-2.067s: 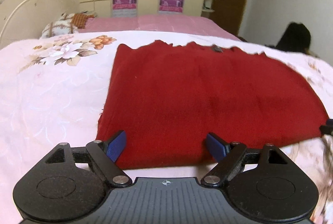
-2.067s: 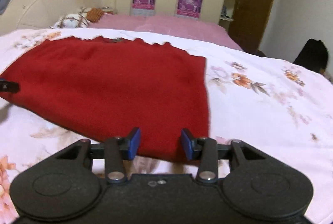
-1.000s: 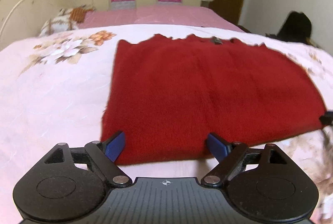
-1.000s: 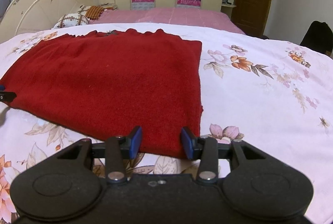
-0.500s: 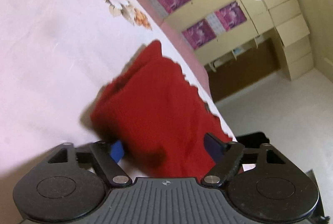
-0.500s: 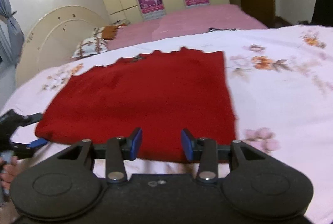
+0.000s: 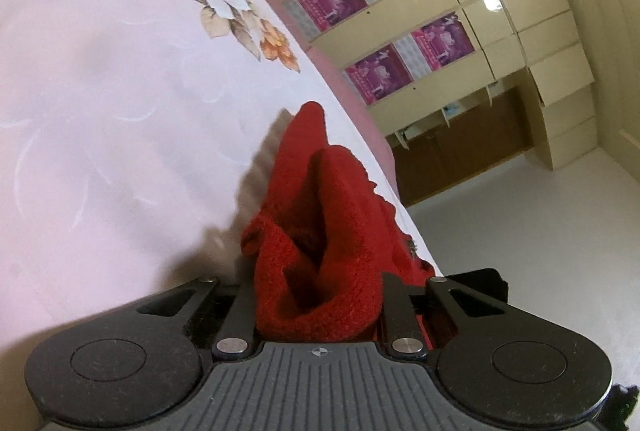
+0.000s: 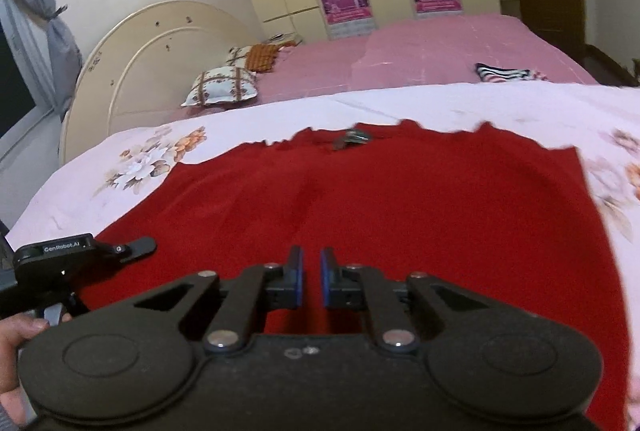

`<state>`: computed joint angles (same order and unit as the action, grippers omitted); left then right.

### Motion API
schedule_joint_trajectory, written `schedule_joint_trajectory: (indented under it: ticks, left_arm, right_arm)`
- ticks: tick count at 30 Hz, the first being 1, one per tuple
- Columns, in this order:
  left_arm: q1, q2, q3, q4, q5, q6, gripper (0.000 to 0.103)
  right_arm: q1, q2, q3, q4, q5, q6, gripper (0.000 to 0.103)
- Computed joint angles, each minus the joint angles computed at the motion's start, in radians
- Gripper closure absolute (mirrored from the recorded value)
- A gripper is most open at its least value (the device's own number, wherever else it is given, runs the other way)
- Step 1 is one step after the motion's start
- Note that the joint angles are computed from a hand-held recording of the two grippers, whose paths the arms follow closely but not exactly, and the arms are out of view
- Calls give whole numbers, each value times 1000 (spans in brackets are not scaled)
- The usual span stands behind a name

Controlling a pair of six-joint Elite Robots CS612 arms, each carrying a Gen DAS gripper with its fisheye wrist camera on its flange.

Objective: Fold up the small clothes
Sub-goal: 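Grasp the sweater hem with both grippers, then lift the hem and fold it toward the collar with both grippers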

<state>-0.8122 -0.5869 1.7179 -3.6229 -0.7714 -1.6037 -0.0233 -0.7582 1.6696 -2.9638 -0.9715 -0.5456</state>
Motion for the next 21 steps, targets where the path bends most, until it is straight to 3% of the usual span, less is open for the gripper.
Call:
schedule_joint_trajectory:
  ticks: [2,4,6,7,9,13,15,17,19,21]
  left_arm:
    - [-9,8,3,-73,32,14,90]
    - [-33,21,-7,-190,115,79,90]
    - [-39,10,5,-141,122,51,90]
    - [-32,-4,21,-60,89,-25,90]
    - [-21,-2,34,-24,47,-99,90]
    - [-7,-23,33,7,10,-43,90]
    - [-10,-24,19,-55,31,53,90]
    - [-10,-26,-14,-137,24,199,90]
    - [3,-25,-73,-196,-38,368,90]
    - [23,-22,-145,-196,-144,478,90]
  right_arm:
    - [14,7,-4,-5,-39,-29,96]
    - [26,11,-7,5,-105,-70,99]
    - [25,15,0,-25,-106,-96,103]
    - [26,15,3,-32,-109,-96,103]
    - [28,14,6,-38,-114,-92,103]
    - [26,13,11,-38,-109,-92,103]
    - [22,15,1,-23,-98,-83,103]
    - [20,21,-9,-12,-89,-65,103]
    - [16,25,-20,6,-77,-31,103]
    - [10,28,-33,38,-54,12,103]
